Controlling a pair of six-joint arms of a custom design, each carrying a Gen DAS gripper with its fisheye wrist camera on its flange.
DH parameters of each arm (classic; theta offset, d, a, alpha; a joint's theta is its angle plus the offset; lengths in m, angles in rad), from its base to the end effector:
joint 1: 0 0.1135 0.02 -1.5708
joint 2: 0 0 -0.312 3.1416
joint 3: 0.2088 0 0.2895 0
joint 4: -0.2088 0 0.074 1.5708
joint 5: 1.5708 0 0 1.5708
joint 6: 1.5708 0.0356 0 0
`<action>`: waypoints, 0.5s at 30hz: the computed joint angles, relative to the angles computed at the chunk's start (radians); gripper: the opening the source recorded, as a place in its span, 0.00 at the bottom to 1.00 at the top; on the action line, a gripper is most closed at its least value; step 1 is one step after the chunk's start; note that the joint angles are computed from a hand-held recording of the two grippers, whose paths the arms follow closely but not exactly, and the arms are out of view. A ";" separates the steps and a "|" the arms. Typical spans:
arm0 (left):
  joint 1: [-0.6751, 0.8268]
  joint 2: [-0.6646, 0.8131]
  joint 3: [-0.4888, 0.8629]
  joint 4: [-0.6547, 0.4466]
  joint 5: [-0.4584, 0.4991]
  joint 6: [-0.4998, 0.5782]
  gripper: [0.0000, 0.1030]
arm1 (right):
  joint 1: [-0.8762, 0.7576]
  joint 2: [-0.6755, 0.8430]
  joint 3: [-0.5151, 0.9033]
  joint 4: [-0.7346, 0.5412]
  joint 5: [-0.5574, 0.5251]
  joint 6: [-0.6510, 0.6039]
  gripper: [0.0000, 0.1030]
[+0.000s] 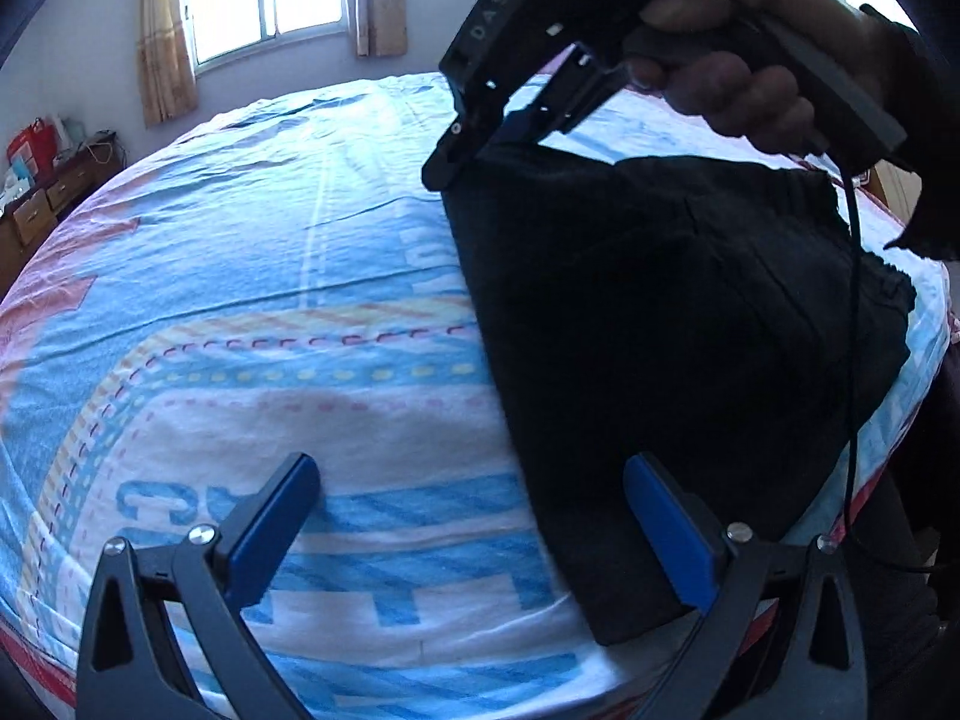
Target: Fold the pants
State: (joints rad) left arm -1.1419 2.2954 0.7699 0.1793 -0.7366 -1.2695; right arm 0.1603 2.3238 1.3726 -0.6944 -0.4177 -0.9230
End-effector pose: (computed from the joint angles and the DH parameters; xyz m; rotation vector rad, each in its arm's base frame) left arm 0.1556 -0.2828 -0.0309 -0.2548 2.3654 0.0771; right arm 0.4308 0.0843 0.0392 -1.5209 2.5739 0.6297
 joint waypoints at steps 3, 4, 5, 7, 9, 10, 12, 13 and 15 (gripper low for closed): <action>-0.005 0.004 0.004 -0.010 -0.013 -0.002 1.00 | 0.005 -0.027 -0.043 0.049 0.002 -0.025 0.19; -0.007 0.007 0.006 -0.011 -0.019 0.000 1.00 | 0.006 -0.034 -0.054 0.069 -0.001 -0.025 0.18; -0.006 0.011 0.011 -0.014 -0.021 0.008 1.00 | 0.006 -0.039 -0.065 0.096 -0.009 -0.019 0.15; -0.008 0.021 0.017 -0.009 -0.027 0.012 1.00 | 0.018 -0.016 -0.057 0.160 0.006 0.016 0.10; -0.010 0.020 0.016 -0.007 -0.030 0.010 1.00 | 0.028 0.047 0.007 0.122 0.003 0.048 0.08; -0.012 0.021 0.018 -0.008 -0.031 0.007 1.00 | 0.031 0.045 -0.003 0.143 0.001 0.051 0.07; -0.019 0.028 0.034 -0.033 -0.041 -0.003 1.00 | 0.037 0.026 -0.041 0.197 0.007 0.050 0.06; -0.023 0.031 0.041 -0.043 -0.046 -0.009 1.00 | 0.037 0.024 -0.046 0.205 0.007 0.052 0.06; -0.027 0.036 0.050 -0.052 -0.052 -0.014 1.00 | 0.033 0.027 -0.047 0.216 0.004 0.053 0.05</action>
